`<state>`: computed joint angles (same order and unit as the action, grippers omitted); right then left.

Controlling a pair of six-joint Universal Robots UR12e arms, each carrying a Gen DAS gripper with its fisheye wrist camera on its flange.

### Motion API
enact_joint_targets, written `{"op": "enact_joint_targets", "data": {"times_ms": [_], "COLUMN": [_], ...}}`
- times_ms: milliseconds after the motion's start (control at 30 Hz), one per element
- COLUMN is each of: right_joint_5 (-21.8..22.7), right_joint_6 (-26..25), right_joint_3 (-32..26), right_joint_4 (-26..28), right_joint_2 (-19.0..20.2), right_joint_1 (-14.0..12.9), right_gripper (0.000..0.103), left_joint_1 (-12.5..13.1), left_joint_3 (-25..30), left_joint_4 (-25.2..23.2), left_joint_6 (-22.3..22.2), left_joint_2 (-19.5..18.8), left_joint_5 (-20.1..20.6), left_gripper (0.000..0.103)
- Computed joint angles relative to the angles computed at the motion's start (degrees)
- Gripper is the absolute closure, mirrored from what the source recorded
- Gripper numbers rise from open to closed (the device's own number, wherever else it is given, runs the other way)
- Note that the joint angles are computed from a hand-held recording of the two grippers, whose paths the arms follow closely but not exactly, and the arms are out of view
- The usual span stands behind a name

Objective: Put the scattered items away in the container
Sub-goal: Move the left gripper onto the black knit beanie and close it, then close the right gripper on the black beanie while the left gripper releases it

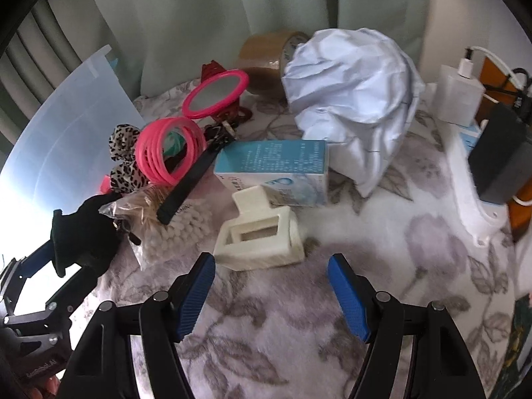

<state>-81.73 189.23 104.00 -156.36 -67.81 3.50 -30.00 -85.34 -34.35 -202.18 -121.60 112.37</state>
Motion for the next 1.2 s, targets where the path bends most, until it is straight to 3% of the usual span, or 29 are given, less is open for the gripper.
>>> {"op": "enact_joint_targets", "data": {"times_ms": [333,633,700,767,900,1200], "right_joint_5": [0.33,-2.28,-2.54,-2.79,-2.32,-4.95], "right_joint_6": [-3.95,-1.42,-1.10,-0.03,2.00,2.57], "right_joint_3": [-1.02,-1.75,-1.77,-1.68,-1.38,-1.77], "right_joint_4": [0.26,-1.08,-1.30,-1.45,-1.56,1.25], "right_joint_2": [1.04,2.14,2.18,2.08,1.72,0.75], "right_joint_1": [1.06,1.42,1.52,1.44,1.02,0.74], "right_gripper": [0.029,0.029,0.031,0.044,0.044,0.044], "left_joint_1": [-0.87,-0.28,0.01,0.32,0.75,0.54], "left_joint_3": [1.32,0.93,0.62,0.27,-0.77,-1.69], "left_joint_4": [-1.75,-1.54,-1.43,-1.26,0.39,3.74], "left_joint_6": [0.82,-1.21,-1.67,-1.95,-1.85,-0.25], "left_joint_2": [-1.63,-1.32,-1.01,-0.87,-0.07,0.84], "left_joint_5": [4.89,4.11,2.99,2.03,-0.76,-7.02], "left_gripper": [0.014,0.039,0.057,0.070,0.087,0.094]}}
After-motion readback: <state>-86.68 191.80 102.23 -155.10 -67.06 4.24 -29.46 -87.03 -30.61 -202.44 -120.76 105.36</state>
